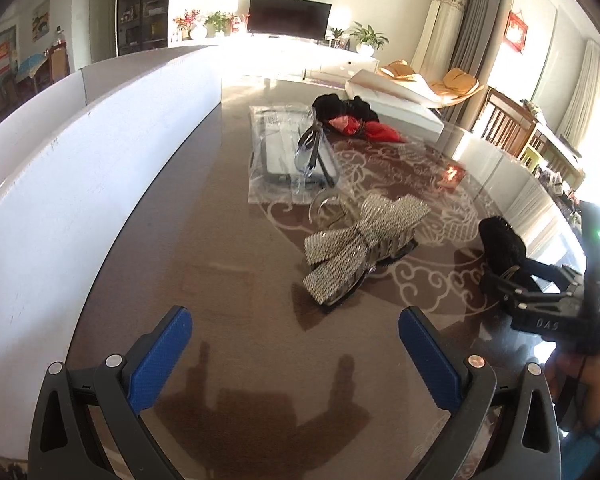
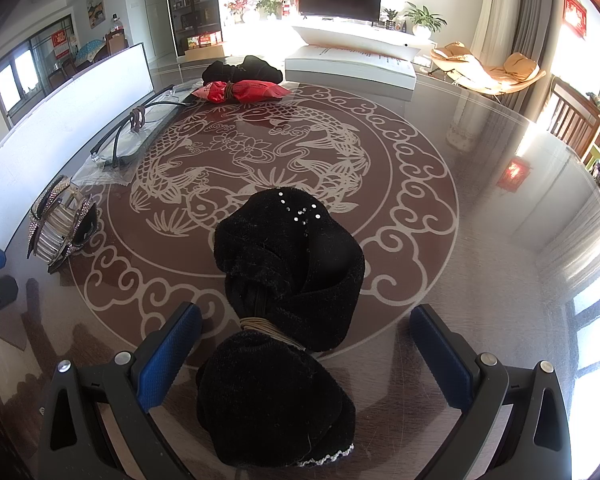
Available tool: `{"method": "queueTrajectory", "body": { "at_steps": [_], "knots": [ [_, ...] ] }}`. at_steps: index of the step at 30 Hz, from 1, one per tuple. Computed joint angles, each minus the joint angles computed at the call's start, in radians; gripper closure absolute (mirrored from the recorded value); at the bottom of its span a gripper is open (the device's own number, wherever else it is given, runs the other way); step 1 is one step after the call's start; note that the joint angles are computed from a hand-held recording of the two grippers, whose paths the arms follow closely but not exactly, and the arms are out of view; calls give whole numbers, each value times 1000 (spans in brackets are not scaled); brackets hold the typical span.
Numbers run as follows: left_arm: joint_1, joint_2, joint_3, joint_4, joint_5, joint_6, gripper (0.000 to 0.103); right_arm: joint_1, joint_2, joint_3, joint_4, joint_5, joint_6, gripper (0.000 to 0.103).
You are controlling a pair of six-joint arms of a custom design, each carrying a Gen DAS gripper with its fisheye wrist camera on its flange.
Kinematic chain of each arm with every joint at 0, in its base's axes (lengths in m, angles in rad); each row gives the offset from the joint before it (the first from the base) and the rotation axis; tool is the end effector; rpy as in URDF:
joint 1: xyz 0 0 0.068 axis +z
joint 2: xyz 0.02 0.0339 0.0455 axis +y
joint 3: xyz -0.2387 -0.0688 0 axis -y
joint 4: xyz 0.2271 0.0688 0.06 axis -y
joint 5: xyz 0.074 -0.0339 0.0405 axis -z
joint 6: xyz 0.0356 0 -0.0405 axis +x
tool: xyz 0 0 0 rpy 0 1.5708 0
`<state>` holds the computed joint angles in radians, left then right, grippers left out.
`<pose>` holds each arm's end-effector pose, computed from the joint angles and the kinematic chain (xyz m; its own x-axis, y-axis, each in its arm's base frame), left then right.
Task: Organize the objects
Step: 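Grasp the rhinestone bow hair clip with the left tool, then carry the bow clip with left tool over the bin while right tool carries the black hat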
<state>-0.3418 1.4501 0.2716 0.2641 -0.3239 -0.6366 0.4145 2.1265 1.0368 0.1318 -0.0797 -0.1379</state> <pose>0.1915 -0.0561 0.0782 -0.6803 -0.3561 -0.6406 -0.3353 0.9284 -0.1600 0.3349 0.1505 0.0532 -0.6807 -0.4492 -0.5787 -0.5421 0.8402 -0.0146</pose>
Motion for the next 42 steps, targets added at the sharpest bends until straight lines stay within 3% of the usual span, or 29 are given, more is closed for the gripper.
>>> {"method": "queueTrajectory", "body": {
  "at_steps": [3,5,8,11,14,17,22,26,28,29,33,42],
  "knots": [
    [86,119,117,23,123,146,0,-1,1,0,1,-1,-1,0],
    [127,251,237,-28,197,215,0,-1,1,0,0,0,-1,0],
    [133,360,331,-51,204,243,0,-1,1,0,0,-1,-1,0],
    [116,359,324,-2,185,242,0,-1,1,1,0,-1,-1,0],
    [92,334,296,29,156,228,37,-1,1,1,0,-1,-1,0],
    [39,296,237,23,43,169,58,-1,1,1,-1,-1,0,0],
    [-32,130,77,-62,-71,-37,58,-1,2,2,0,-1,-1,0],
    [30,34,-48,4,11,-80,56,-1,1,2,-1,-1,-1,0],
    [86,32,-82,79,88,-76,36,-1,1,2,-1,-1,-1,0],
    [96,45,-83,99,96,-79,22,-1,1,2,-1,0,-1,0],
    [51,101,-25,58,54,-66,11,-1,1,2,-1,-1,-1,0],
    [4,237,104,-22,-54,-26,6,-1,0,3,-3,-1,-1,0]
  ]
}}
